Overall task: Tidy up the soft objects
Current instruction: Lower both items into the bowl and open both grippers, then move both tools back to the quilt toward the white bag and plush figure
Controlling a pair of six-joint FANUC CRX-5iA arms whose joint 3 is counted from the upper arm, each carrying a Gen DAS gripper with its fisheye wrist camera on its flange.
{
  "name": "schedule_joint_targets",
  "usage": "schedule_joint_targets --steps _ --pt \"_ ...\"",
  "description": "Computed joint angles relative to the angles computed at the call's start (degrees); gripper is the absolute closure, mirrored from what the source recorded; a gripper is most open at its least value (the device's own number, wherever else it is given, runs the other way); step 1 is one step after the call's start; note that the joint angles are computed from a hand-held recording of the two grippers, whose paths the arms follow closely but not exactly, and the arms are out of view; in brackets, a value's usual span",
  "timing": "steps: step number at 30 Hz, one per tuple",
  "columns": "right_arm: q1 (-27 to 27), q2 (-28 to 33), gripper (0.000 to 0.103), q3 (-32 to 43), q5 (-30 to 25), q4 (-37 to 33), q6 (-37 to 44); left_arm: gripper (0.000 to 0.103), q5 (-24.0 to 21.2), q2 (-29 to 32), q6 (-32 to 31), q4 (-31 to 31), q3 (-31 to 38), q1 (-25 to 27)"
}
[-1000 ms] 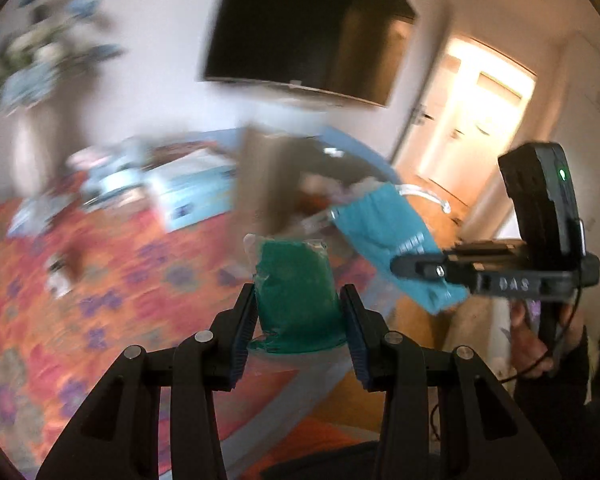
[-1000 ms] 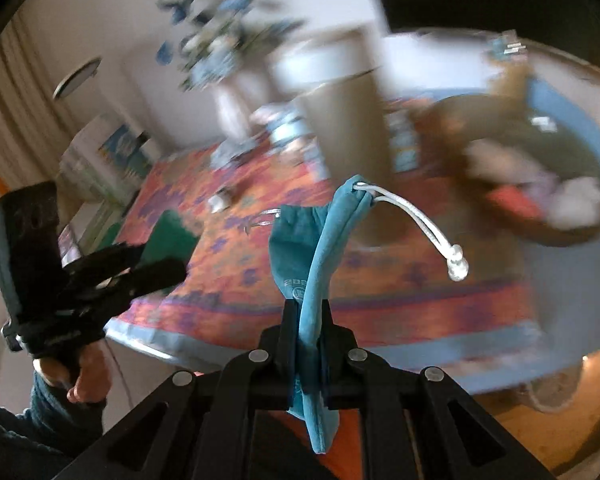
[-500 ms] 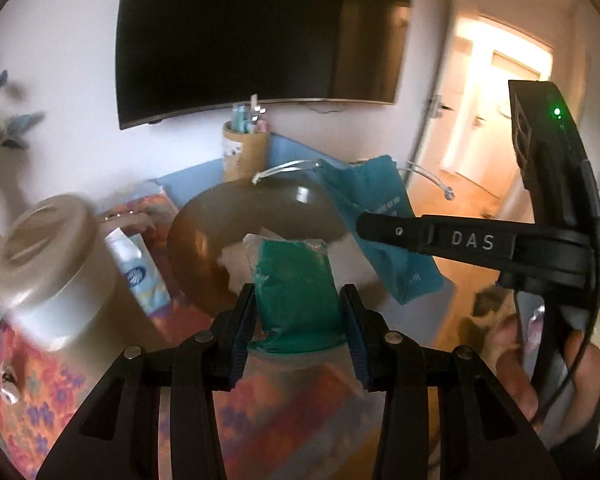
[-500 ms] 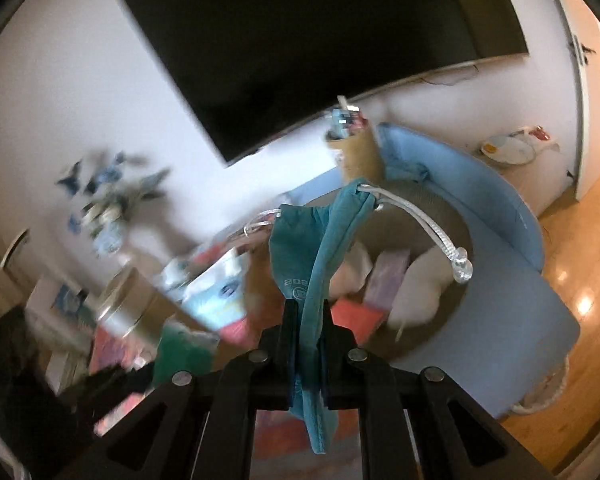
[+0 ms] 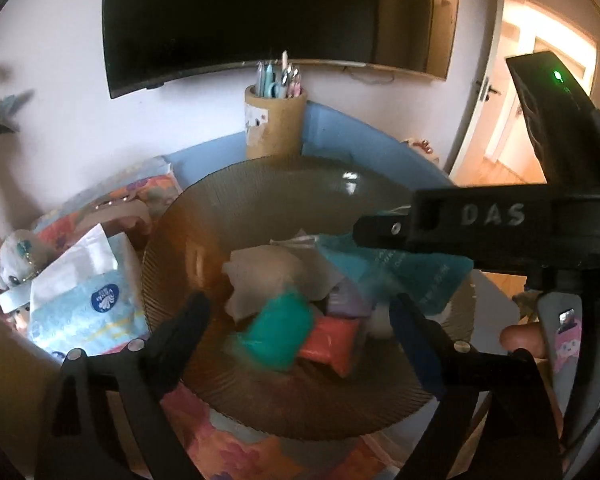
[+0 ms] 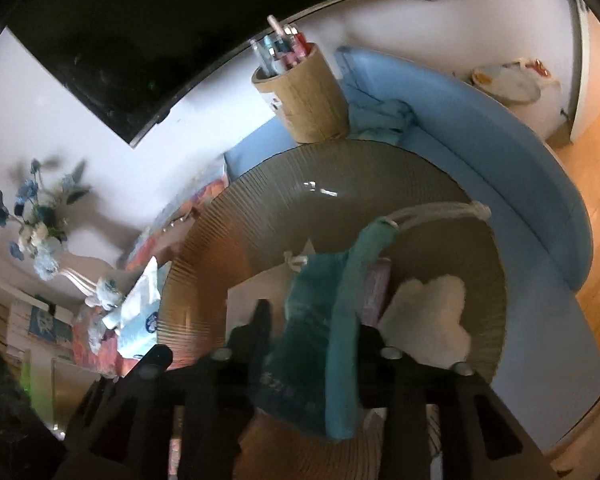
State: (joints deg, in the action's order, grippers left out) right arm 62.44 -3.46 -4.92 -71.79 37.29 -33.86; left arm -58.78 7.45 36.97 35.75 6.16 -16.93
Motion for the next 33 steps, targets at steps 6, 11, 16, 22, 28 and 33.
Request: schedule_joint_targets --steps 6,11,16,22,28,33 --pt "4.0 -0.1 0.046 1.1 -6.3 3.1 -2.3 0.012 -3.6 -5.2 -10.2 6.7 -6.7 2.5" --pt "6.1 1.4 0.032 4.1 -9.7 3.4 -2.3 0.012 -7.0 -11.1 -18.9 12.2 -13.1 6.6" --pt "2.8 8.7 0.032 16.5 -19.0 -3.7 9.8 0.012 -16.0 -12.4 -22.2 16.0 -13.7 13.4" --pt "1.0 14.1 0.031 24.5 -19.9 1.3 21.4 0.012 -19.9 -13.7 -26.0 19.0 -14.7 21.4" --pt "-6.0 24.9 0.026 42.6 -33.0 -13.7 34.4 0.012 -20.6 -13.3 -29.2 20.3 -14.8 29.5" --pt "2.3 17.8 0.032 31.2 -25.9 -0.3 19.2 0.012 -17.1 -10.1 -29.9 20.4 -12.9 34.8"
